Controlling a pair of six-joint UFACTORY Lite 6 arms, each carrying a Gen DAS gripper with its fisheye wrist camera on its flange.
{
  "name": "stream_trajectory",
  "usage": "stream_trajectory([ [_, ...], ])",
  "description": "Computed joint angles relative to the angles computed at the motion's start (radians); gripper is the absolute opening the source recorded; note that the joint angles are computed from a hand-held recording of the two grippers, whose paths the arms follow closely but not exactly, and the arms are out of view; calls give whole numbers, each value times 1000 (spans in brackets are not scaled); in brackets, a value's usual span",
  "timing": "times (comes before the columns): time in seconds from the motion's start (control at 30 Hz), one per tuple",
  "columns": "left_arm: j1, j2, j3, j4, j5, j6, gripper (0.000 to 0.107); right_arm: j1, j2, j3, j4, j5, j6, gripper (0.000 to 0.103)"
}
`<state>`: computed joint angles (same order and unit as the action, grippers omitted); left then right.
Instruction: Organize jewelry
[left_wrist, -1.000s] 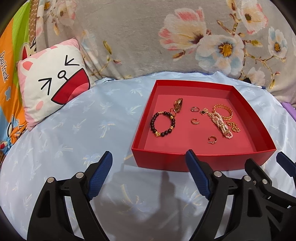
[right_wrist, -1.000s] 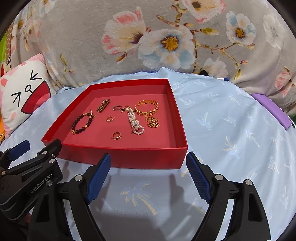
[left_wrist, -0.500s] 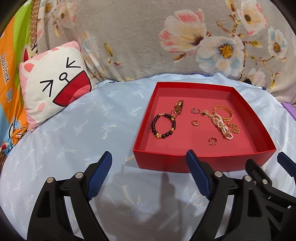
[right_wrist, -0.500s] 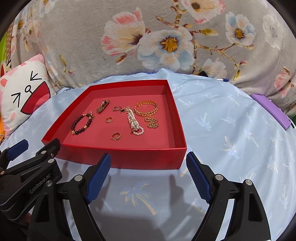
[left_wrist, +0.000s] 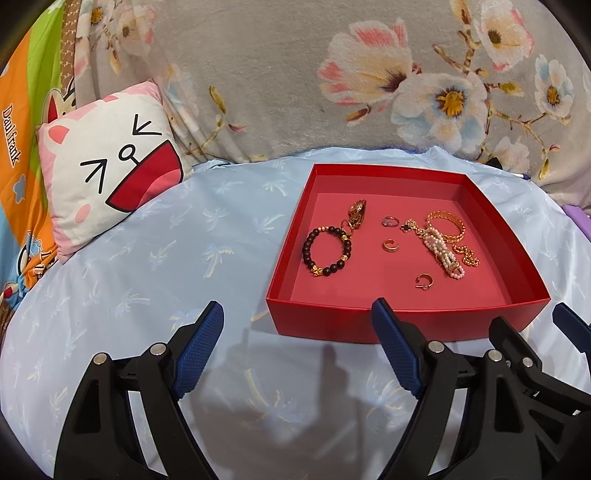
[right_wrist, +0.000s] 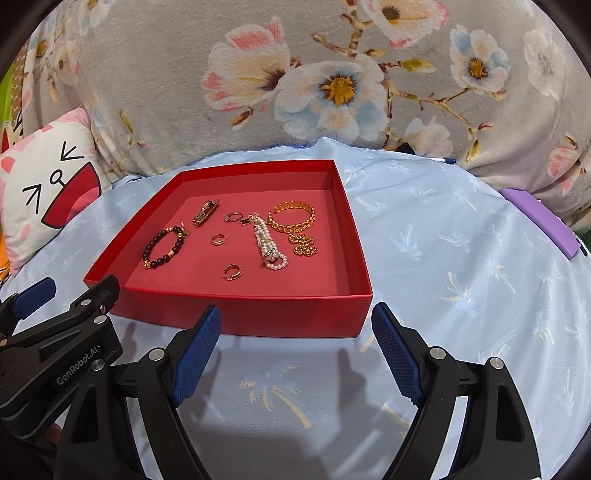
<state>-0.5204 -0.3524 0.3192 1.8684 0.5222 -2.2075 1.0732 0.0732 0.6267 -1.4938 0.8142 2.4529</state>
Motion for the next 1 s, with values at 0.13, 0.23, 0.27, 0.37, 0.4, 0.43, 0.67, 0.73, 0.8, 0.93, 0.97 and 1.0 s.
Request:
stream_trajectory([
  [0.13,-2,-3,-1,-6,1,5,80,2,-4,-4,2,2,0,82],
  [0.23,-5,-13,-5,-11,4,11,80,6,-9,-1,6,7,-4,82],
  [0.27,-10,-21,-9,-18,7,15,80,8,-14,-2,9,11,-9,82],
  [0.37,-13,-43,-17,-34,4,28,80,10,-27,-2,16,21,-25,82],
  [0.4,-19,-46,-17,-45,8,35,80,13,-29,-4,18,24,-25,82],
  [0.43,-20,-46,-17,-50,9,39,79,15,-30,-6,18,24,-23,82],
  [0.67,-20,-57,-16,-81,4,73,80,16,-27,-7,16,23,-17,82],
  [0.73,-20,-59,-17,-82,5,75,79,17,-25,-7,15,23,-14,82],
  [0.8,-16,-58,-14,-84,2,82,80,18,-27,-7,17,25,-17,82],
  [0.93,-15,-62,-18,-80,1,78,79,19,-25,-6,19,26,-19,82],
  [0.97,-17,-60,-17,-78,6,75,80,15,-28,-4,20,24,-26,82],
  [1.0,-18,-62,-17,-78,7,74,79,19,-26,-6,18,26,-18,82],
])
